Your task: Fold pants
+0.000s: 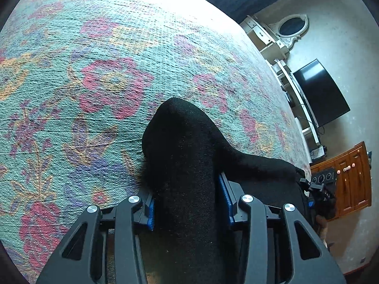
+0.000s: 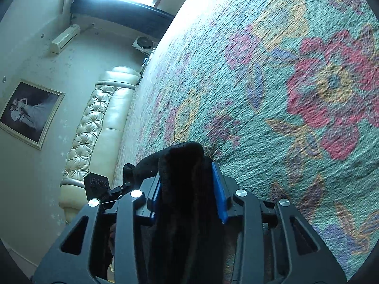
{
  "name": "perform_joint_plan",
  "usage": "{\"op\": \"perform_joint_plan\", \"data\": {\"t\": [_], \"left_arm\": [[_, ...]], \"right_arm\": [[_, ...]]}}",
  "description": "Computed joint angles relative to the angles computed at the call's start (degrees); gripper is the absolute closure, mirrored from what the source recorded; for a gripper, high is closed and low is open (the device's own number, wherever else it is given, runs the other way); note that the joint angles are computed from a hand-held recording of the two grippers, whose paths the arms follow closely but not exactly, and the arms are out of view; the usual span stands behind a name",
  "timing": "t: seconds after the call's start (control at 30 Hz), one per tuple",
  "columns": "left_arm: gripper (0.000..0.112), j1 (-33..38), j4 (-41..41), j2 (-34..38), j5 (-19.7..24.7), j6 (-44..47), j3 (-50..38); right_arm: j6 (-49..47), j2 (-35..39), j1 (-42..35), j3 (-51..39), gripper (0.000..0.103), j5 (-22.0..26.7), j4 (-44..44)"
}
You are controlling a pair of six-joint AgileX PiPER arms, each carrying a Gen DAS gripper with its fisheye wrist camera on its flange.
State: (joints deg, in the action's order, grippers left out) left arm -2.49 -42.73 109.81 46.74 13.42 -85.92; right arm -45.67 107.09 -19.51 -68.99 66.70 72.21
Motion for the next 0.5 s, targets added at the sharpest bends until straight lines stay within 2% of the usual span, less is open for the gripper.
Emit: {"op": "perform_joint_plan", "data": {"t": [0.2, 0.5], "left_arm": [[0.073, -0.88, 2.69, -2.14, -1.58, -0.8, 2.0], [0.08, -0.45, 5.61, -1.71, 0.2, -3.1, -1.7]], "right_arm": [[-1.43, -2.19, 0.44, 3.45, 0.068, -2.09, 1.73], [0.69, -6.12, 4.05, 5.6, 0.069, -6.94, 2.47]]}}
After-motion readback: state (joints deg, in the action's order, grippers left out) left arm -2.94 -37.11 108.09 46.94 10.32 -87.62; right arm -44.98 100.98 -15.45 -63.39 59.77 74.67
